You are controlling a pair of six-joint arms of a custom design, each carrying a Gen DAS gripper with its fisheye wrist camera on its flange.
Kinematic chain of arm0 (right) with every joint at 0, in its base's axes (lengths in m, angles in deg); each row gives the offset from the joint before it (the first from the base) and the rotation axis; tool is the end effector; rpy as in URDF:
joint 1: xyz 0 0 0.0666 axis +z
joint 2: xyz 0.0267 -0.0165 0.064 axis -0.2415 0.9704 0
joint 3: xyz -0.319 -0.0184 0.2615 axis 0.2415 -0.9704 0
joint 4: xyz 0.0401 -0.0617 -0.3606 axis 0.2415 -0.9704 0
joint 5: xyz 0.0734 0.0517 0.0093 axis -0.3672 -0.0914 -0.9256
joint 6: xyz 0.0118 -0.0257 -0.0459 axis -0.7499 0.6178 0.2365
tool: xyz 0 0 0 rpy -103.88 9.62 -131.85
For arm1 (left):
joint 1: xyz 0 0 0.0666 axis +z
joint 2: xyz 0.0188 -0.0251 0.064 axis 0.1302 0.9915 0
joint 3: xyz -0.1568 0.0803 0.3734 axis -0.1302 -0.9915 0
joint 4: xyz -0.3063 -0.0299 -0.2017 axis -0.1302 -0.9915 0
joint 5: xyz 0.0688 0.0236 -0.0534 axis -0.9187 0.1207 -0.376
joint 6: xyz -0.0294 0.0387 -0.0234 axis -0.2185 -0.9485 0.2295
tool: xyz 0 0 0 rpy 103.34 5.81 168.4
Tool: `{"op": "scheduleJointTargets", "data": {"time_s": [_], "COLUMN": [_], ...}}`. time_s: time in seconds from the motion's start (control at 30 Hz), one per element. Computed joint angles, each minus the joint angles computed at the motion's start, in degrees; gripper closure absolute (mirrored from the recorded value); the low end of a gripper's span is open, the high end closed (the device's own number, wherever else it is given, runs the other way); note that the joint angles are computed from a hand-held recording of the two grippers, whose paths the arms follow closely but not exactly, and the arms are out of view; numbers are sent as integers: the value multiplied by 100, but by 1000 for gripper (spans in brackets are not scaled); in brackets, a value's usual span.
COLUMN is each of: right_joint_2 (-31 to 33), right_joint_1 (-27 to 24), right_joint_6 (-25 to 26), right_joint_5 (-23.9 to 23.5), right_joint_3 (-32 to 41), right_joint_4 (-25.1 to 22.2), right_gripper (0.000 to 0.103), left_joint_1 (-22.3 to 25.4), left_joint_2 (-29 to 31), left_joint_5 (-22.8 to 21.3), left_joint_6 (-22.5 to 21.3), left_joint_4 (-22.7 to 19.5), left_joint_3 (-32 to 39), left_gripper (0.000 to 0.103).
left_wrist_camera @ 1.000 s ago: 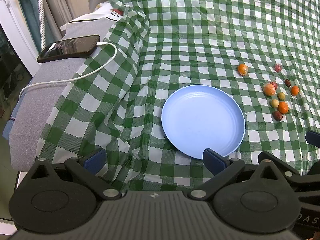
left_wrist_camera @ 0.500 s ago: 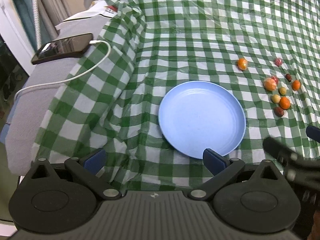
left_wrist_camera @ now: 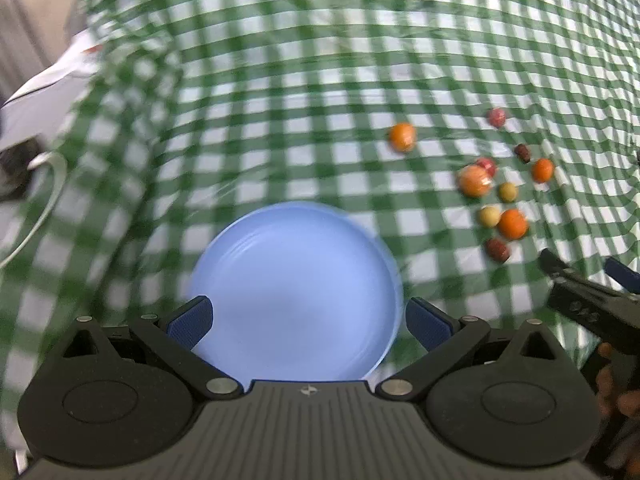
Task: Organize fruits
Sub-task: 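Grasp a mandarin with the right tool while the left tool grasps a wrapped orange fruit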
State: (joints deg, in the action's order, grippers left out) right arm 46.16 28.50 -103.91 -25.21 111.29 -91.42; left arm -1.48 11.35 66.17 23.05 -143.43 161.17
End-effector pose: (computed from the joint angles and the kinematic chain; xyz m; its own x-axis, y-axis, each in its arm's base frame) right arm 0.3061 0.2585 0.3288 -0.6733 0.1906 -0.7144 0.0732 0.9786 0.1921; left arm 0.3418 -0.0484 0.4570 -0.8714 0.0280 -0.4898 -0.0196 0.9956 0.0918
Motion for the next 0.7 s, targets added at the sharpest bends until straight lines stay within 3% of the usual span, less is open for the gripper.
{"op": "scheduleJointTargets", "data": {"time_s": [0.07, 0.17, 0.33, 0.43, 0.5, 0.53, 0.7], "right_joint_2": [200, 577, 969, 1229, 1274, 1244, 1078], "right_joint_1": [-251, -630, -1039, -1037, -1076, -1130, -1434], "right_joint_6": [481, 1009, 1966, 2773, 2793, 2704, 1909], "right_joint_5": [-110, -636, -1601, -1794, -1911, -2049, -1623], "right_joint_3": [-126, -136, -247, -177, -313, -376, -524], "right_joint_4": [456, 890, 1870, 2057, 2340, 2444, 2362], "right_gripper": [17, 38, 44, 45, 53, 67, 67], "left_joint_1": [-141, -358, -639, -770, -826, -848, -921], "left_joint_2": [293, 718, 1472, 1957, 2238, 2405, 3137], "left_joint_5": [7, 20, 96, 171, 278, 331, 649], "left_joint_6": [-3, -14, -55, -94, -113, -120, -175], "left_joint_4": [156, 352, 654, 761, 795, 812, 572], "left_joint_3": [153, 385, 825, 1115, 1308, 1426, 2041], "left_gripper": [0, 0, 0, 0, 0, 0, 0]}}
